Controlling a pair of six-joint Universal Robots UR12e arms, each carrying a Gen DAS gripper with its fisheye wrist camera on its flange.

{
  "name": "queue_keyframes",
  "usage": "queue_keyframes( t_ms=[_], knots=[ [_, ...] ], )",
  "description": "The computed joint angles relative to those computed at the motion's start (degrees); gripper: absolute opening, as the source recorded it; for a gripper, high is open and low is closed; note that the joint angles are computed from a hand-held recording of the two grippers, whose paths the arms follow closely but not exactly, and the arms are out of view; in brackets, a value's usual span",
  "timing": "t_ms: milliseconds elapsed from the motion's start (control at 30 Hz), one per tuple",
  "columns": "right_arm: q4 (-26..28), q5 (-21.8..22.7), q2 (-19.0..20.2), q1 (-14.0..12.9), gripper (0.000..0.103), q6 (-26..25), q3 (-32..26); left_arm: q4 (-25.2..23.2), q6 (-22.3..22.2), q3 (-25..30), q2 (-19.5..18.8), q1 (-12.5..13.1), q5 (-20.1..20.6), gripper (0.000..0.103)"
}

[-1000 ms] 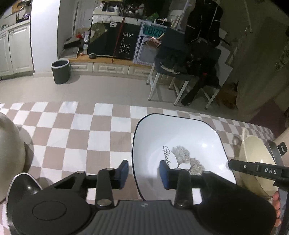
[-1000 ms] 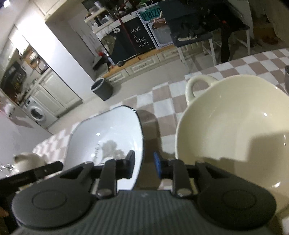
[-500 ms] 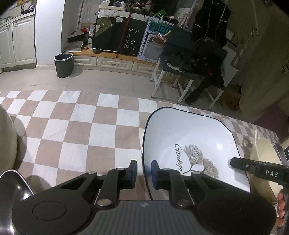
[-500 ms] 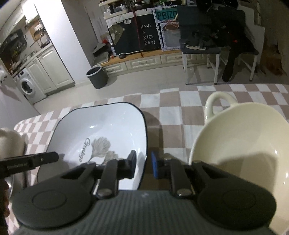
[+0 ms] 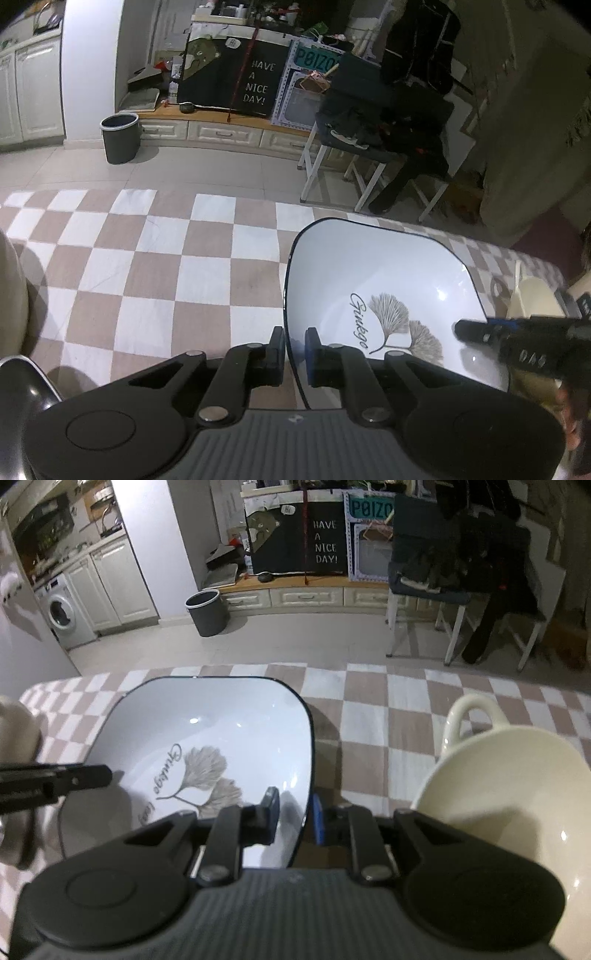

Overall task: Organize plates and bowls
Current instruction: 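Lift the white ginkgo plate with both tools and carry it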

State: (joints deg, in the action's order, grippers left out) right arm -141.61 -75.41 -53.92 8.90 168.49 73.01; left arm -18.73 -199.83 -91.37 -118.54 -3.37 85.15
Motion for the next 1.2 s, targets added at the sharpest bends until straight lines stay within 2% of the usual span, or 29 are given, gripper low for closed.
queue_keyframes(
  t_ms=[67, 133, 200, 333, 467, 700, 900, 1067, 1200],
  knots=[
    [-1.0, -1.2, 0.0, 0.3, 0.024, -1.3, 0.4, 1.3, -2.4, -0.4, -0.2, 0.4, -1.4, 0.013],
    [-2.5, -1.2, 0.0, 0.3, 0.024, -0.7, 0.9, 2.2, -1.9, -0.5, -0.3, 0.2, -0.9, 0.012],
    [-4.4, 0.8, -0.1, -0.3, 0.020, 0.4, 1.7, 2.7, -0.6, -0.6, -0.3, -0.2, 0.6, 0.013],
    [-6.8, 6.1, -0.2, -1.6, 0.015, 4.7, 3.0, 4.5, -0.8, -1.4, 0.0, -0.5, 2.5, 0.013],
    [-9.0, 7.7, -0.7, -1.8, 0.015, 4.7, 4.4, 5.9, 2.2, -2.4, 0.9, -0.7, 3.8, 0.013],
    [-11.0, 11.4, -3.2, -2.9, 0.014, 4.6, 6.7, 7.5, 2.3, -4.7, 3.9, -1.0, 3.7, 0.013],
    [-11.7, 15.0, -8.0, -5.0, 0.012, 4.0, 10.7, 6.7, 0.1, -7.2, 8.3, -3.0, 4.9, 0.014],
    [-11.0, 16.2, -13.5, -7.0, 0.012, 2.5, 15.2, 4.8, -0.9, -9.9, 13.0, -5.3, 4.9, 0.015],
    [-10.5, 19.4, -18.5, -9.3, 0.012, 3.5, 19.9, 3.7, -1.7, -12.2, 17.1, -7.6, 6.8, 0.015]
  ],
)
